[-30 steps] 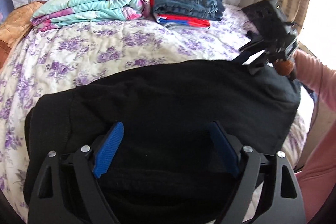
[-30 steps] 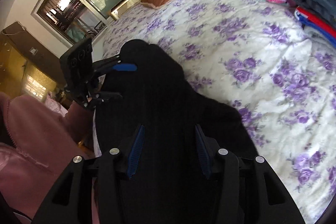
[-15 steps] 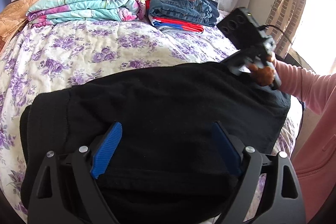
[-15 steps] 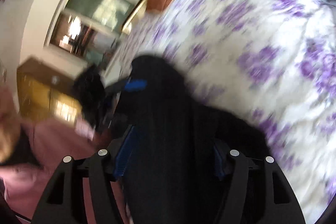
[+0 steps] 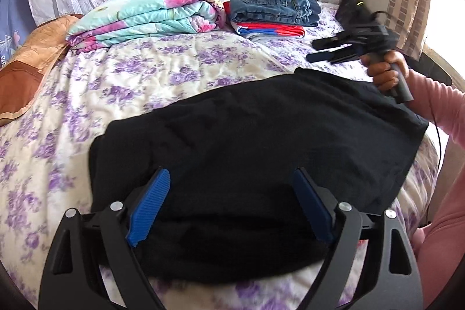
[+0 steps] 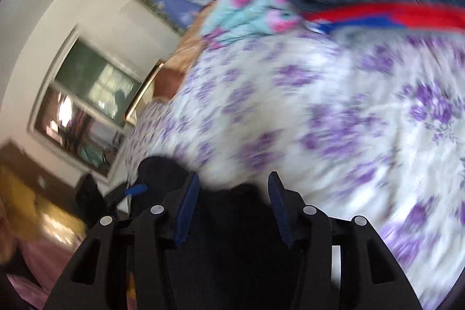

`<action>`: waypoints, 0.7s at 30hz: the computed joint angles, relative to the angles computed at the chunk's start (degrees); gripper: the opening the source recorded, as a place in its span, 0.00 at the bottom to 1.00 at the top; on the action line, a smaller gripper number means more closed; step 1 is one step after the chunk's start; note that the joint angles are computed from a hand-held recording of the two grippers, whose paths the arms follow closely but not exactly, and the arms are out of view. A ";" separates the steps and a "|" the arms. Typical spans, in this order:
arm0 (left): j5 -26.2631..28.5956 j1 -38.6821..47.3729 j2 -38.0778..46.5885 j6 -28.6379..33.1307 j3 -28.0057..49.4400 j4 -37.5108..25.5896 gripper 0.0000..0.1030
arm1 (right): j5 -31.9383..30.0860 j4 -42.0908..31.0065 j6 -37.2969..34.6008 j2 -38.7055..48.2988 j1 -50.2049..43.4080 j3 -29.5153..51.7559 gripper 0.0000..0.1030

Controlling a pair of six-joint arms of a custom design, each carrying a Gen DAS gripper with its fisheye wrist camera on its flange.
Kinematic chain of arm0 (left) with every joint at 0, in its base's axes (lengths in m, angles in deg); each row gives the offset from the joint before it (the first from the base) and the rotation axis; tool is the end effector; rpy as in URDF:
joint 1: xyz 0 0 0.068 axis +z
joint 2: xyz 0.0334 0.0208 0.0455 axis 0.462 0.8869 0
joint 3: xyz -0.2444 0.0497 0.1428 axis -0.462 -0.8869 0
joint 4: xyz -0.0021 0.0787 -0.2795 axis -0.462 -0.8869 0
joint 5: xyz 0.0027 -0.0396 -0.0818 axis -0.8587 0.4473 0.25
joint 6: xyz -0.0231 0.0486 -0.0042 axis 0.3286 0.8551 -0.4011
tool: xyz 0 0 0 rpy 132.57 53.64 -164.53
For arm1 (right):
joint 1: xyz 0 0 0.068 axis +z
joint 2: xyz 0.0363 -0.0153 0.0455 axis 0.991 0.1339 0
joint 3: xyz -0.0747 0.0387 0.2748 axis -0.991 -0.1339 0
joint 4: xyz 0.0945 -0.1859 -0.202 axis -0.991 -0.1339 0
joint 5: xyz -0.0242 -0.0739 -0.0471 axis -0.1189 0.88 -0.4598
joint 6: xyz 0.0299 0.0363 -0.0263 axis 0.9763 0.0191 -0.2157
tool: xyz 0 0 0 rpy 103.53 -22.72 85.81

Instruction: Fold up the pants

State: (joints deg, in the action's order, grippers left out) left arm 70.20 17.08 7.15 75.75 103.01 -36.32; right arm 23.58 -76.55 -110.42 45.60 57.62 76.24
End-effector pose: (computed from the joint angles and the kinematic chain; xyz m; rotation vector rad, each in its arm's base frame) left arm 0.1562 -0.0318 0.1981 0.2211 2.3502 -0.1986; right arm 0.3974 -0.1517 0.1761 -0.5460 2.4466 1.1869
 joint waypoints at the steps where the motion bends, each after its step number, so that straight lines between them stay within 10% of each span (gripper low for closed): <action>1: -0.07 0.23 -1.43 0.23 0.20 -1.42 0.82 | 0.35 -0.13 -2.43 -2.53 -0.44 -2.22 0.50; 6: -5.11 2.21 -10.08 0.72 1.94 -10.63 0.83 | 3.07 3.70 -11.45 -17.42 0.17 -22.28 0.54; 11: -2.98 1.90 -13.57 -2.62 5.15 -12.76 0.84 | 10.93 24.91 -6.77 -35.08 0.75 -44.65 0.56; 18: -10.65 -16.56 2.15 -11.92 4.47 -3.94 0.90 | 8.32 23.38 -3.45 -40.98 -7.84 -52.92 0.59; 21: -15.64 -21.26 7.04 -16.27 2.44 -2.62 0.90 | 5.33 14.72 -12.70 -39.71 -18.46 -52.12 0.59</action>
